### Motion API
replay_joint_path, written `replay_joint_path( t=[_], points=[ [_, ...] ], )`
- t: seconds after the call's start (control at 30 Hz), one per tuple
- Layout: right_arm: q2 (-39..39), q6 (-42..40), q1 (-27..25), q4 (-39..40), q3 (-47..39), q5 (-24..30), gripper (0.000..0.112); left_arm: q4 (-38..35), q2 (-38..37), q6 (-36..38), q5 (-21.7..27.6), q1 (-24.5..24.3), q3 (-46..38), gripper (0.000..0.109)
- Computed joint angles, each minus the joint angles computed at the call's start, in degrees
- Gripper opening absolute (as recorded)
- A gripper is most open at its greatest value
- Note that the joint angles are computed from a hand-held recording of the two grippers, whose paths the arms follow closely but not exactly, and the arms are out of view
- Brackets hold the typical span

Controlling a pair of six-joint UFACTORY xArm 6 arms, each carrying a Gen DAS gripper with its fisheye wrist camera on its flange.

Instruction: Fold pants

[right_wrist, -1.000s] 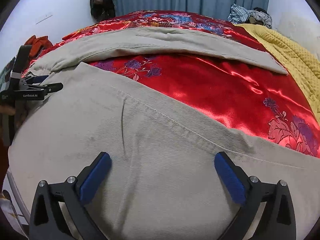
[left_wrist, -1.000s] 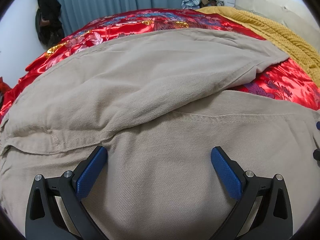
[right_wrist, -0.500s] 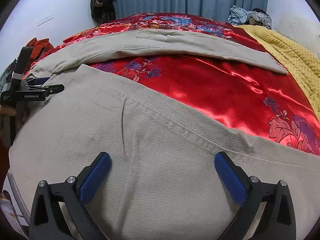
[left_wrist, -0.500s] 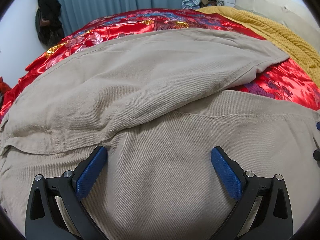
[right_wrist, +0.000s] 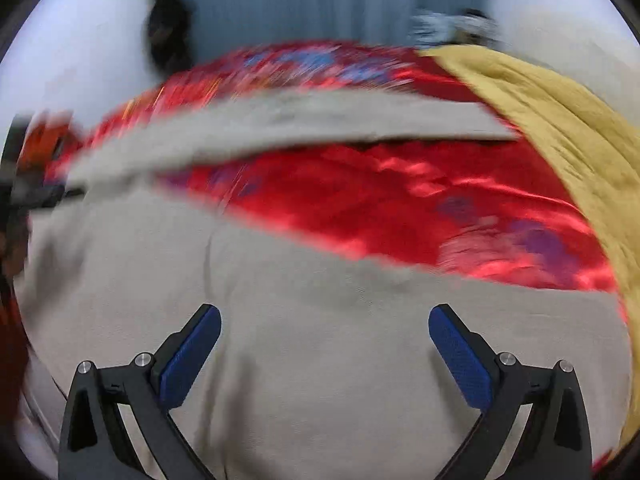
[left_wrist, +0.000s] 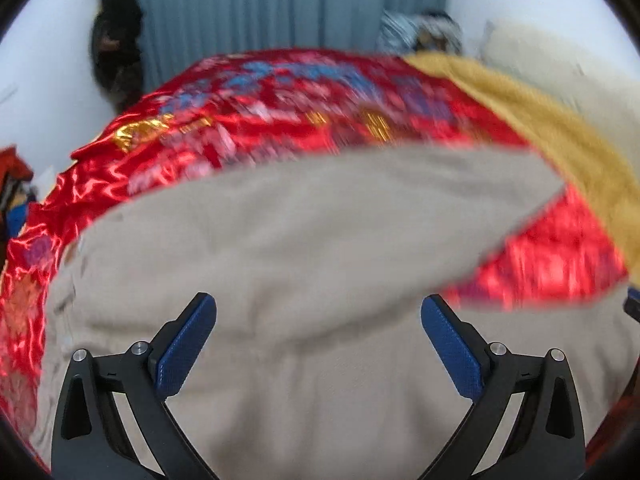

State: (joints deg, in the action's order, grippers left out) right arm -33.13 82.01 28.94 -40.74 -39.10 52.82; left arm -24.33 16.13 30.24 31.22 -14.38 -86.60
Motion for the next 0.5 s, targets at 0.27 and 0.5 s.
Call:
replay_joint_path(
  t=[0.27, 0.5],
  points=[
    [28.0, -28.4, -16.2, 12.8, -27.4, -20.5, 0.103, 16.8, 24.4, -22.5, 5.0, 2.5, -26.1, 0.102],
    [51.7, -66.8, -22.2, 44.7, -46.7, -17.2, 0.102, 18.7, 24.1, -19.0, -1.6, 2.2, -20.4, 0.102]
  ],
)
